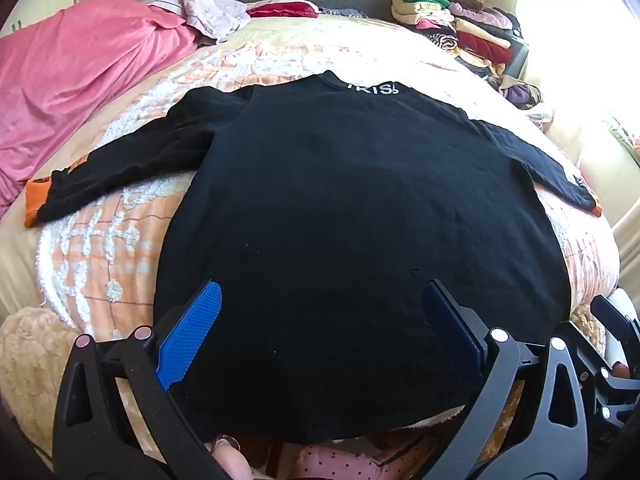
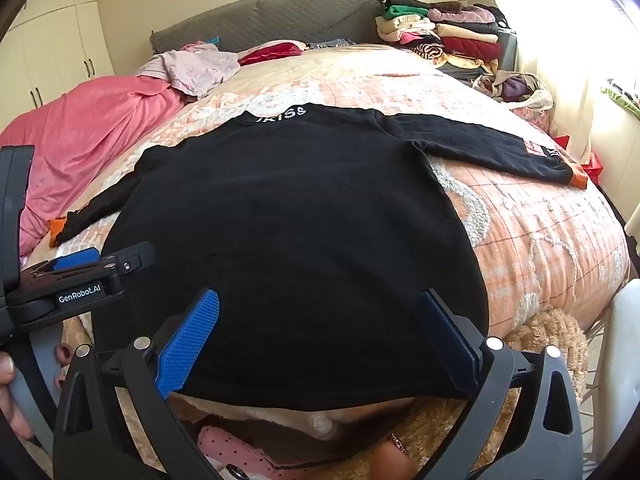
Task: Fold small clothes
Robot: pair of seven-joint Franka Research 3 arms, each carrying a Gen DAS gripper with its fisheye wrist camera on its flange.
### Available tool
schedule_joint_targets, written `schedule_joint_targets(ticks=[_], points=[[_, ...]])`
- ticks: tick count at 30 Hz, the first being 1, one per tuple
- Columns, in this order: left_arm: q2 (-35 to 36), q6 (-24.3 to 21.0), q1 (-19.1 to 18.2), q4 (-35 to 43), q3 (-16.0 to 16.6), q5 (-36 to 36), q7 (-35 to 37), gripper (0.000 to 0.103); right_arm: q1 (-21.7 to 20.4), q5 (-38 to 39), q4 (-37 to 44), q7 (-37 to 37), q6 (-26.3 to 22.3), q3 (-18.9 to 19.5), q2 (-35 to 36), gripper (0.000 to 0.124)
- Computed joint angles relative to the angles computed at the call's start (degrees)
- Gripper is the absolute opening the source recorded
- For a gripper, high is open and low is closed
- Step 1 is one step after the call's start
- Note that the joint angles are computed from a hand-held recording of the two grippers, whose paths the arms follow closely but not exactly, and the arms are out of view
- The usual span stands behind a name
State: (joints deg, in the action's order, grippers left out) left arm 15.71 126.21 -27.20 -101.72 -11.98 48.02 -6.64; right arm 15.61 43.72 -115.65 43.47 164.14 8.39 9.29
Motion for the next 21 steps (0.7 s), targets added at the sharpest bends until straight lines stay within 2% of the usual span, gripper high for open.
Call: schedule_joint_targets(ticks=[6, 21], points=[[0.1, -0.1, 0.0, 0.1, 0.0, -0.2, 0.2, 0.094, 0.3, -2.0, -0.7, 1.7, -0.5, -0.6, -1.2, 0.099], [0.4, -1.1, -0.4, 0.9, 0.1, 0.1, 0.1, 0.094, 0.3, -1.4, -0.6, 0.8, 0.3, -0.3, -0.7, 0.099]])
